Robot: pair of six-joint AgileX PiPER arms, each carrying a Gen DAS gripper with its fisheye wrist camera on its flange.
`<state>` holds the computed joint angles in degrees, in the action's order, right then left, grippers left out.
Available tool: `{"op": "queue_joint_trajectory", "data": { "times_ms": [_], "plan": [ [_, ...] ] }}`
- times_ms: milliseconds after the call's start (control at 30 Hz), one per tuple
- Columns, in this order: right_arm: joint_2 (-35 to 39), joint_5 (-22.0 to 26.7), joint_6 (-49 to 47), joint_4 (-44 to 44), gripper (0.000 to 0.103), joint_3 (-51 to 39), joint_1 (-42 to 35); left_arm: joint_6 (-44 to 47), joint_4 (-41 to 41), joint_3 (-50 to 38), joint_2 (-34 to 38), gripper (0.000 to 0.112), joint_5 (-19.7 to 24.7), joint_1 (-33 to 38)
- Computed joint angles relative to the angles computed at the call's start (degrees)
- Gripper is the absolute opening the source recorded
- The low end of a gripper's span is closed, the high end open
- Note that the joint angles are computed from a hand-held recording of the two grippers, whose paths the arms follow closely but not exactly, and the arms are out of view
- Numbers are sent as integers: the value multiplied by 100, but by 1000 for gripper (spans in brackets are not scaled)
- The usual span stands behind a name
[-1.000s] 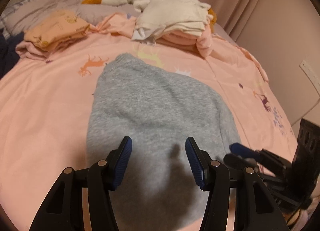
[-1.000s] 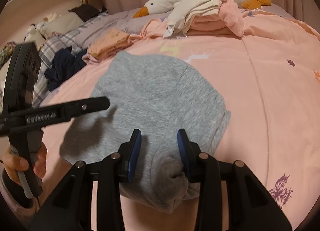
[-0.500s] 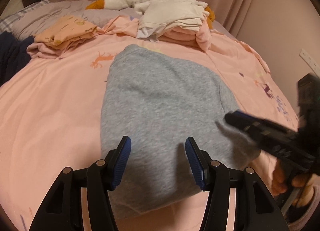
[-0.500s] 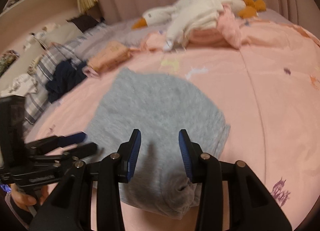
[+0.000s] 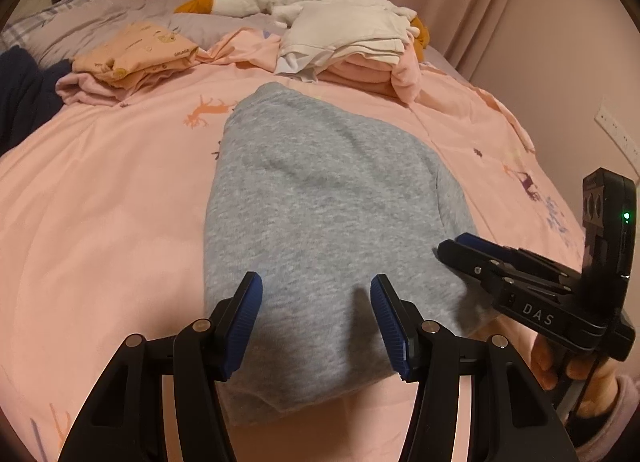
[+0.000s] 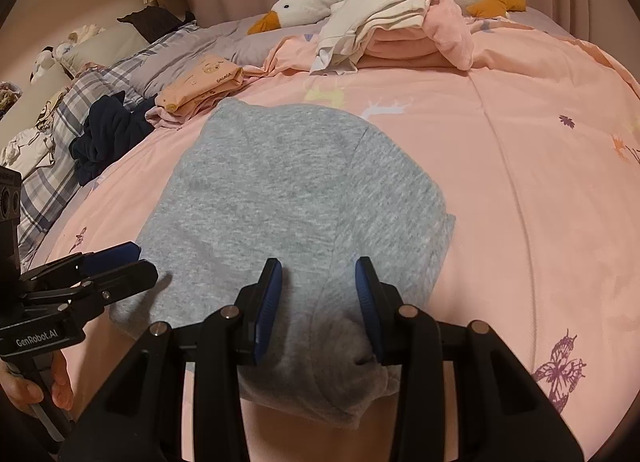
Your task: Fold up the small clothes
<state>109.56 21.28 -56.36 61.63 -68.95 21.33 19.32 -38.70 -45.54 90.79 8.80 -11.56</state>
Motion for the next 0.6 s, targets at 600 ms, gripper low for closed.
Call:
{"op": "queue_joint_trajectory", "data": {
  "times_ms": [600],
  "plan": [
    [-45,12,-179,246,39,107,-41,-3473,3356,128,-100,56,5,-184]
  ]
}}
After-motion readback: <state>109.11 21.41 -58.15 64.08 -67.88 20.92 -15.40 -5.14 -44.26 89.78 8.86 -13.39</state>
